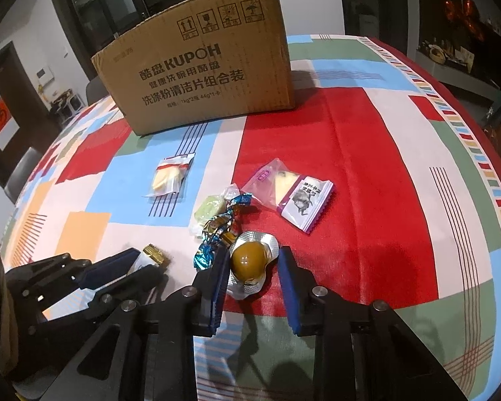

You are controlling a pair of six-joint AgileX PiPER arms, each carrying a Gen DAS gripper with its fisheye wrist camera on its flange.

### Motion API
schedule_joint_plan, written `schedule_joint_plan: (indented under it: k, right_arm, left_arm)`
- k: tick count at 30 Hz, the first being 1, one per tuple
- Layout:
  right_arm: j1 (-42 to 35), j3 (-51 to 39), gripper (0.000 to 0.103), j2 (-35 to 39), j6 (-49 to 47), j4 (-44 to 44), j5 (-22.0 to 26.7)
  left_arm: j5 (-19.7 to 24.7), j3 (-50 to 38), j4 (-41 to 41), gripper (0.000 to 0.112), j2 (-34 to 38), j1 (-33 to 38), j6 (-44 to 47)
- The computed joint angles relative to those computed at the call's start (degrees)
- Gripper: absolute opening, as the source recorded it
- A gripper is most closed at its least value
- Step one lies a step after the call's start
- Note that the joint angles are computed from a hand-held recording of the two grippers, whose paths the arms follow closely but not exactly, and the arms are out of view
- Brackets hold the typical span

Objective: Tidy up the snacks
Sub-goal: 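Carry the bar with the left tool into the box while the right tool carries the gold candy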

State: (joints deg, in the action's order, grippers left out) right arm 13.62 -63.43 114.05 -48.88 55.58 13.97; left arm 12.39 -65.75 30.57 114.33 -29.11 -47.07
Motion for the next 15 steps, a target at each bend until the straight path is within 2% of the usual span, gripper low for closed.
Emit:
schedule_joint_plan:
  k: [3,8,15]
  right_arm:
    - [-0.26,1.03,0.031,-1.18,-2.47,2.44,0.29]
    - [-0.44,3.31,0.031,-4.17,-7.32,6.96,0.53]
    - [-0.46,5.73,0.031,-8.47,-14.14,13.71,0.89]
  left_arm:
    - [-0.26,0.4,-2.84,0.021,-1.18,0.33,1.94]
    - [-0.58,1.62,-3.19,0.021,-3.7,0.31,1.73]
    - [0.28,3.46,4.96,0.021,-8.48,-0.75,-6.47]
